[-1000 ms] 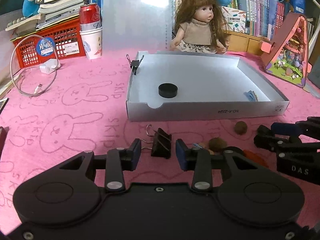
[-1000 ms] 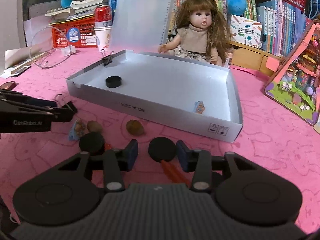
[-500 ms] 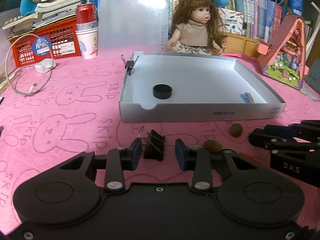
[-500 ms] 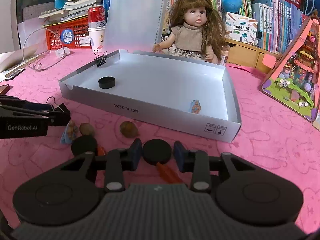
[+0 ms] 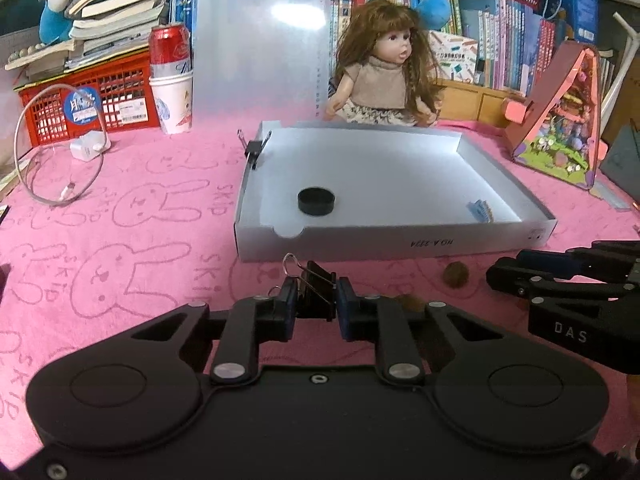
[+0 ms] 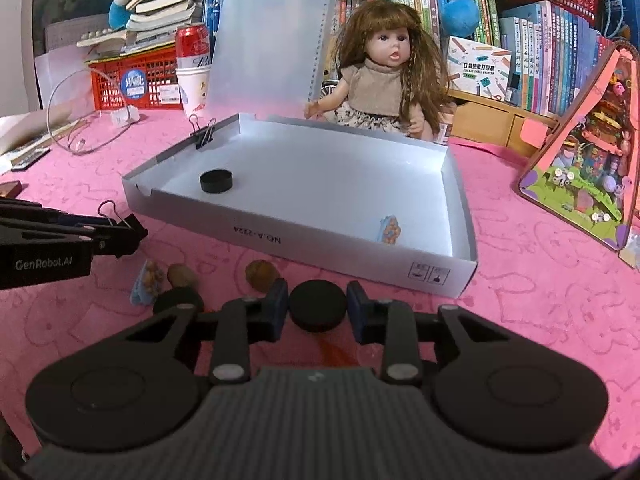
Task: Organize rigid objects
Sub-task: 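Carry both into the tray and open the left gripper to drop the binder clip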
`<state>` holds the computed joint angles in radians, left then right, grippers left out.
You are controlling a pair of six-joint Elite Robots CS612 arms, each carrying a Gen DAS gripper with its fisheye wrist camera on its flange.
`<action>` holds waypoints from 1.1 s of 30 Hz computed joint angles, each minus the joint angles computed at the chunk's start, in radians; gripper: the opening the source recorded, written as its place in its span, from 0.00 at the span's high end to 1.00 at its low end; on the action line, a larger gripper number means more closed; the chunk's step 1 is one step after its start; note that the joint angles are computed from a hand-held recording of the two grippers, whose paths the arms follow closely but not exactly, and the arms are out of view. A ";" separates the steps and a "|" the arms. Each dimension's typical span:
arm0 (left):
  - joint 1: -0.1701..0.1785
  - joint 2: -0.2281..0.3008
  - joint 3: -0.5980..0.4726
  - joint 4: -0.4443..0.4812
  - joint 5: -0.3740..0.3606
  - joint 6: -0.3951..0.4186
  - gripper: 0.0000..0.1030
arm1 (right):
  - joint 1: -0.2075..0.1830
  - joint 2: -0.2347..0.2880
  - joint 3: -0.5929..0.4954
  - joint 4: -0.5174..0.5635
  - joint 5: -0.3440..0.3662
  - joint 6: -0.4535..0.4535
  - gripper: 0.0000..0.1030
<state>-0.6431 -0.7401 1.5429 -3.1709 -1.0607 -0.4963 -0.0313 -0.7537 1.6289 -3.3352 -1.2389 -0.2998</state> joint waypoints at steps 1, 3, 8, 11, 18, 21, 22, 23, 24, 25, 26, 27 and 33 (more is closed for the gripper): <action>0.000 -0.002 0.000 -0.006 -0.001 0.003 0.82 | -0.001 0.000 -0.001 -0.004 0.002 0.006 0.64; 0.002 -0.006 0.000 -0.016 -0.011 0.001 0.82 | -0.003 0.000 -0.005 -0.012 0.003 0.022 0.64; 0.017 -0.010 -0.022 -0.028 -0.059 -0.013 0.82 | -0.012 -0.003 -0.023 -0.006 0.005 0.075 0.64; 0.029 -0.005 -0.049 -0.023 -0.084 -0.022 0.82 | -0.016 -0.002 -0.040 -0.005 -0.001 0.104 0.64; 0.064 0.018 -0.136 0.048 -0.149 -0.052 0.82 | -0.020 0.008 -0.103 0.064 -0.028 0.160 0.64; 0.077 0.033 -0.179 0.088 -0.169 -0.057 0.82 | -0.022 0.018 -0.138 0.104 -0.032 0.183 0.64; 0.081 0.039 -0.193 0.103 -0.174 -0.062 0.82 | -0.023 0.022 -0.150 0.119 -0.032 0.189 0.64; 0.086 0.045 -0.207 0.117 -0.181 -0.067 0.82 | -0.024 0.025 -0.159 0.131 -0.031 0.196 0.64; 0.090 0.051 -0.221 0.128 -0.187 -0.071 0.82 | -0.025 0.028 -0.171 0.144 -0.030 0.205 0.64; 0.094 0.057 -0.235 0.144 -0.190 -0.077 0.82 | -0.026 0.032 -0.185 0.163 -0.027 0.213 0.64; 0.097 0.064 -0.249 0.159 -0.194 -0.079 0.82 | -0.026 0.036 -0.196 0.177 -0.026 0.219 0.64; 0.101 0.070 -0.263 0.172 -0.198 -0.080 0.82 | -0.027 0.040 -0.208 0.194 -0.023 0.225 0.64; 0.125 0.108 -0.338 0.255 -0.234 -0.096 0.82 | -0.025 0.067 -0.276 0.301 -0.011 0.250 0.64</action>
